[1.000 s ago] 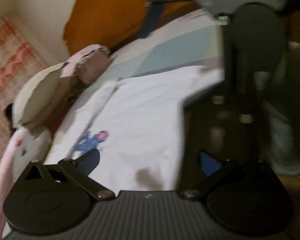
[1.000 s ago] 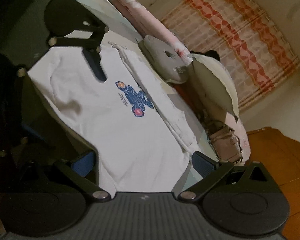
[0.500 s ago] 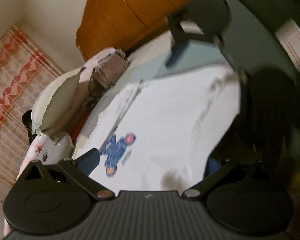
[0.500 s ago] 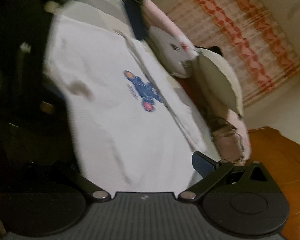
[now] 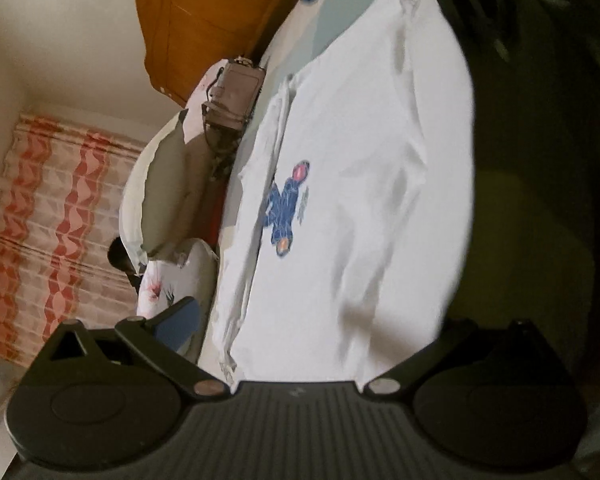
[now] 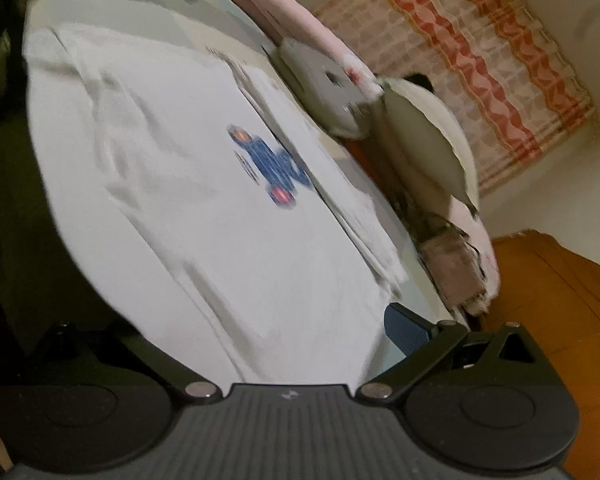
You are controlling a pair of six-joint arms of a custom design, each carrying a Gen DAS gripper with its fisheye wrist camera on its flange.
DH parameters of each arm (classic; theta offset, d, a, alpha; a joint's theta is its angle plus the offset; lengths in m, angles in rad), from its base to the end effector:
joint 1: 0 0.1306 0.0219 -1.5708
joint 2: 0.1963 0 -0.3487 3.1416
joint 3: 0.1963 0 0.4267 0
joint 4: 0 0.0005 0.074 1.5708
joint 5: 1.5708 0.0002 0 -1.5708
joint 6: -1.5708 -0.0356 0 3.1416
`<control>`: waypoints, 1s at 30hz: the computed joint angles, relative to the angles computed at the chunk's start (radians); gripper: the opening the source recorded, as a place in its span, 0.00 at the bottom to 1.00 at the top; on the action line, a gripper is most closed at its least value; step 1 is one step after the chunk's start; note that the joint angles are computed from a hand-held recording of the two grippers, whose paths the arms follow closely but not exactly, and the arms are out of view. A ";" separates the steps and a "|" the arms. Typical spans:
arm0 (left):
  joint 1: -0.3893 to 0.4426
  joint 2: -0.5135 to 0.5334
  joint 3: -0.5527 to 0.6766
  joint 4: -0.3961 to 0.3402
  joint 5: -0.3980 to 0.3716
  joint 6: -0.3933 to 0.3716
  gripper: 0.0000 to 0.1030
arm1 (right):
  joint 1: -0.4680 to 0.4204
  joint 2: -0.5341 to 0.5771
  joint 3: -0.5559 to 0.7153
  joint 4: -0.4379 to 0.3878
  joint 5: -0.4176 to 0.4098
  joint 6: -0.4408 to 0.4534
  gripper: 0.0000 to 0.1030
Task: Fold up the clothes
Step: 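Roll both grippers sideways and close them on the sweatshirt's side edge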
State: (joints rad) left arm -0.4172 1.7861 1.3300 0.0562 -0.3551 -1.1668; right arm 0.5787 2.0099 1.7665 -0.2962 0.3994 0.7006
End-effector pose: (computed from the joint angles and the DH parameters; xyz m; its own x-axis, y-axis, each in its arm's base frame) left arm 0.5930 -0.2498 0.2202 -0.0598 0.9695 -0.2376 0.3615 0.2429 0.9002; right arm 0.6227 0.3897 0.2534 -0.1840 -0.8297 -0.5270 -0.4490 0.5479 -0.7058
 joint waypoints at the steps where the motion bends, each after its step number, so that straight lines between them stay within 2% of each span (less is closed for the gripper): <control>1: -0.006 0.010 0.014 -0.003 0.006 0.011 0.99 | 0.006 0.007 0.009 0.001 -0.012 0.002 1.00; 3: -0.014 0.021 0.022 0.004 0.016 0.011 0.99 | 0.017 0.021 0.023 0.016 -0.009 0.029 1.00; 7: 0.007 0.011 0.000 0.032 0.017 -0.038 1.00 | 0.006 0.017 0.010 0.032 0.003 0.043 1.00; 12: 0.042 -0.015 -0.028 0.023 -0.020 -0.044 1.00 | -0.024 -0.010 -0.030 0.037 0.049 0.074 1.00; 16: 0.047 -0.023 -0.054 0.064 -0.019 -0.083 0.97 | -0.026 -0.018 -0.040 0.027 0.039 0.088 0.92; 18: 0.045 -0.034 -0.069 0.052 0.002 -0.098 0.81 | -0.020 -0.024 -0.055 0.034 0.036 0.113 0.84; 19: 0.043 -0.042 -0.078 0.043 0.004 -0.093 0.77 | -0.017 -0.028 -0.062 0.033 0.034 0.121 0.76; 20: 0.042 -0.047 -0.085 0.035 0.004 -0.081 0.69 | -0.014 -0.033 -0.069 0.026 0.028 0.125 0.66; 21: 0.040 -0.050 -0.090 0.026 0.003 -0.073 0.60 | -0.011 -0.036 -0.075 0.024 0.025 0.128 0.62; 22: 0.037 -0.052 -0.094 0.017 0.002 -0.068 0.55 | -0.007 -0.038 -0.084 0.029 0.026 0.134 0.53; 23: 0.035 -0.053 -0.098 0.009 0.001 -0.062 0.44 | -0.004 -0.040 -0.089 0.026 0.024 0.139 0.42; 24: 0.033 -0.054 -0.097 -0.011 0.001 -0.048 0.30 | 0.000 -0.041 -0.094 0.021 0.021 0.144 0.36; 25: 0.032 -0.054 -0.093 -0.037 0.002 -0.029 0.23 | 0.004 -0.041 -0.098 0.017 0.019 0.149 0.21; 26: 0.030 -0.053 -0.088 -0.063 0.003 -0.010 0.08 | 0.006 -0.039 -0.094 -0.005 0.011 0.143 0.11; 27: 0.030 -0.055 -0.086 -0.082 0.004 0.006 0.04 | 0.009 -0.037 -0.095 -0.005 0.016 0.146 0.12; 30: 0.031 -0.069 -0.079 -0.137 0.012 0.054 0.06 | 0.010 -0.034 -0.080 -0.029 0.017 0.174 0.10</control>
State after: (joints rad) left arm -0.3859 1.7174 1.2508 -0.0808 -0.3433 -1.1132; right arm 0.5890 1.9761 1.6862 -0.3254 0.4166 0.8741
